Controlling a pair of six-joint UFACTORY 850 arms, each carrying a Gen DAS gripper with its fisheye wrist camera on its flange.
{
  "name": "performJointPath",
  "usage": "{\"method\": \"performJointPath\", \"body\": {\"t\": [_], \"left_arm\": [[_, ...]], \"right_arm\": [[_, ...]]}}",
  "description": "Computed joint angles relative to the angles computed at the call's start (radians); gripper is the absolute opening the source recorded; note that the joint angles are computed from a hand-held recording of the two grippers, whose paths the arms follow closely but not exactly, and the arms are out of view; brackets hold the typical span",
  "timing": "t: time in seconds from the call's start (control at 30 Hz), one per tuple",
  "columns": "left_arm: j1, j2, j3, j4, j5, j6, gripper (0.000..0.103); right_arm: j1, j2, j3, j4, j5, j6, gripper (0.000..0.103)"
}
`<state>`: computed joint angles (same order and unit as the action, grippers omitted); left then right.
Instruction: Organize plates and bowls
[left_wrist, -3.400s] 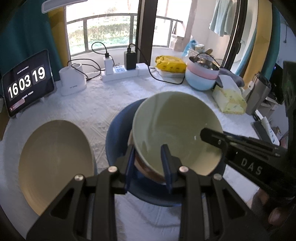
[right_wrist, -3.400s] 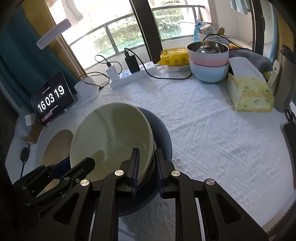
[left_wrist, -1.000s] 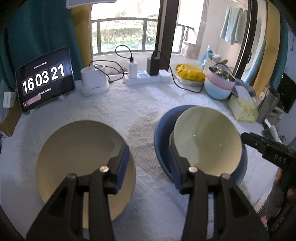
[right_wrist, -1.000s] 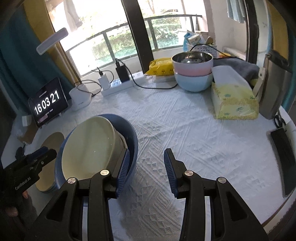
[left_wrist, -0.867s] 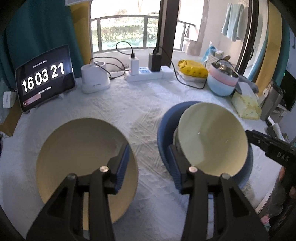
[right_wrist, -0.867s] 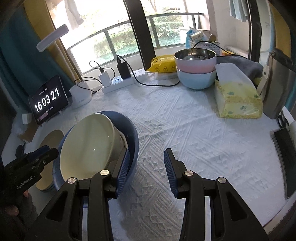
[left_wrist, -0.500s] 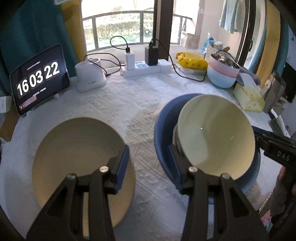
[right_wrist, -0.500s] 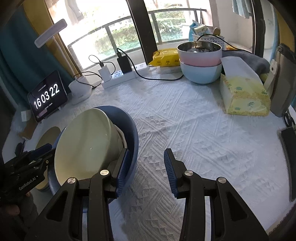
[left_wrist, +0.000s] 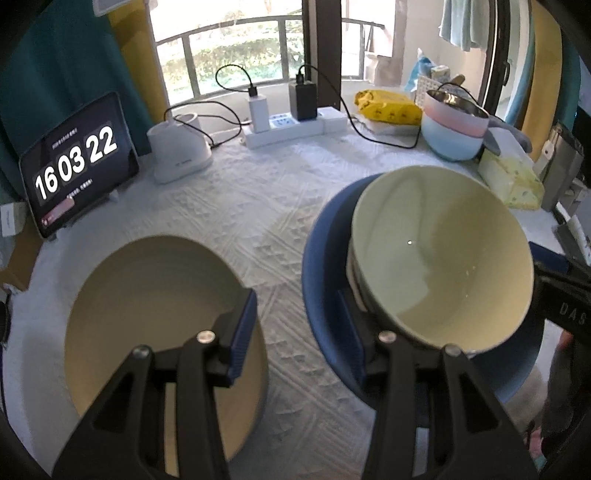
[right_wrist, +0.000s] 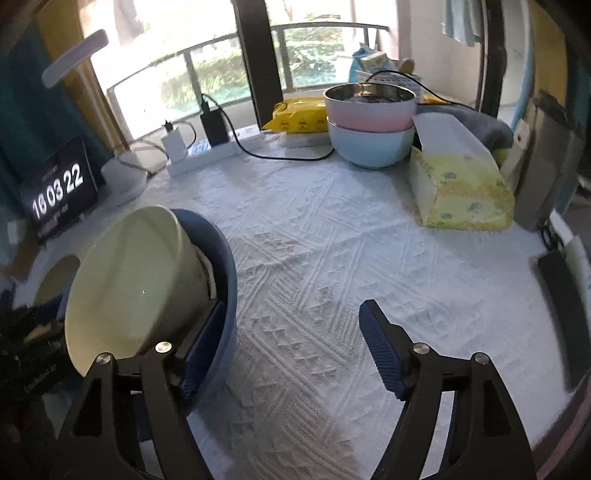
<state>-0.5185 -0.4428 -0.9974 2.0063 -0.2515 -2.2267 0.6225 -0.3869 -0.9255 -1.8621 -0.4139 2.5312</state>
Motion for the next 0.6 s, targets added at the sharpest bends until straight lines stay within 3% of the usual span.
{"method": "performJointPath", "body": {"t": [0.1,0.3,0.47,0.6], "left_arm": [[-0.004,0.000,0.005,0.038,-0.019,-0.026,0.046],[0.003,0.009,0.036,0.279,-0.045,-0.300,0.044],[0.012,0.011,0.046,0.428,-0.043,-0.475,0.042],[0.007,0.013,0.053,0.504,-0.049,-0.570,0.029]], "right_arm": [[0.003,-0.002,0.011,-0.080,-0.026,0.082,0.077],[0.010,-0.003,0.021,-0.166,-0.052,0.182,0.069],[0.014,-0.003,0.009,-0.162,-0.023,0.175,0.044],[0.024,-0.007,0.001,-0.165,-0.017,0.169,0.028]]}}
